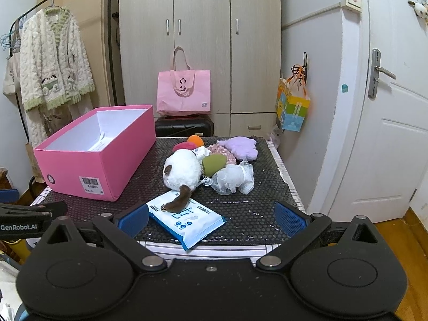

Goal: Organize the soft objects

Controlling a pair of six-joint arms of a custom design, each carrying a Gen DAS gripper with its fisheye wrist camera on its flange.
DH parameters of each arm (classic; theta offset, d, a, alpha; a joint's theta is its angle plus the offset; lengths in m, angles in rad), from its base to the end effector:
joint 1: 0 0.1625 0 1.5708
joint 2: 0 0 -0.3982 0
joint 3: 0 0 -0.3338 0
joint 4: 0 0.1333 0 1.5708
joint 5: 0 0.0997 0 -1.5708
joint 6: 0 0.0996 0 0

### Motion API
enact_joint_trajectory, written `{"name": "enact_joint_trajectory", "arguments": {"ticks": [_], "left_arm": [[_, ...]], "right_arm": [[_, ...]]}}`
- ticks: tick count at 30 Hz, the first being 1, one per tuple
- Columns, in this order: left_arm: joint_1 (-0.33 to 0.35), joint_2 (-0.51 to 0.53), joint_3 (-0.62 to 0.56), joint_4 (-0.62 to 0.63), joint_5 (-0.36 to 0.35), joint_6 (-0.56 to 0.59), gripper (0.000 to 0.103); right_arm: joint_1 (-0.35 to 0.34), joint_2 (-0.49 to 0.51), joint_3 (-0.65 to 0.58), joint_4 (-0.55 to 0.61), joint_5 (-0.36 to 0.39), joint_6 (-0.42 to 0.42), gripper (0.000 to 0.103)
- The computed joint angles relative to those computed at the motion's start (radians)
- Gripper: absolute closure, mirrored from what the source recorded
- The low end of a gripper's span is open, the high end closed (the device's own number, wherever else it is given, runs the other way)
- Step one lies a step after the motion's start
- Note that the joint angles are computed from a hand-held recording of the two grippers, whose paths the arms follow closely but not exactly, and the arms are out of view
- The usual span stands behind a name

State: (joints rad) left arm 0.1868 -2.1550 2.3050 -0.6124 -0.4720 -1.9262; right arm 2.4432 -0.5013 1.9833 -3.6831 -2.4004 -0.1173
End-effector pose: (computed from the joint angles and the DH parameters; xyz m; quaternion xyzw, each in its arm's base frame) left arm -0.0712 -0.2394 0.3353 0.0706 0.7723 -0.4802 0.4098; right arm 0.4206 -0.2750 0.0258 0.3033 -0.8251 0.4049 0.2516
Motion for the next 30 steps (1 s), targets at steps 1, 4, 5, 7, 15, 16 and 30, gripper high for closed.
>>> {"name": "enact_joint_trajectory", "arguments": {"ticks": [1,4,5,7,15,16,30], "left_arm": [[-0.004,0.004,-0.001,0.006,-0.004,-0.005,0.0],[-0.011,0.014,-0.002,0.021,-0.01,-0.023,0.0],[-0.007,0.013,-0.003,0.018,-0.006,-0.017,0.0],[-0.003,0.014,-0.004,0.016,-0.003,-0.018,0.0],[0.001,0.01,-0.008,0.029,0.004,-0.031,0.0],[0.004,0.011,-0.009,0.029,0.007,-0.033,0.0],[0.064,-0.022,0.009,-0.025,0.153,0.004,0.0]], "right_arm": [[0.003,0.005,0.0,-0.017,-0.004,-0.011,0.001],[0.021,0.043,-0.029,-0.074,-0.077,-0.071,0.001],[0.023,0.051,-0.035,-0.086,-0.092,-0.088,0.001],[0.024,0.055,-0.041,-0.096,-0.102,-0.096,0.001],[0.011,0.042,-0.03,-0.104,-0.095,-0.057,0.001],[0.01,0.037,-0.026,-0.098,-0.085,-0.053,0.001],[-0.067,0.035,0.032,-0.221,0.157,-0.203,0.001]]}}
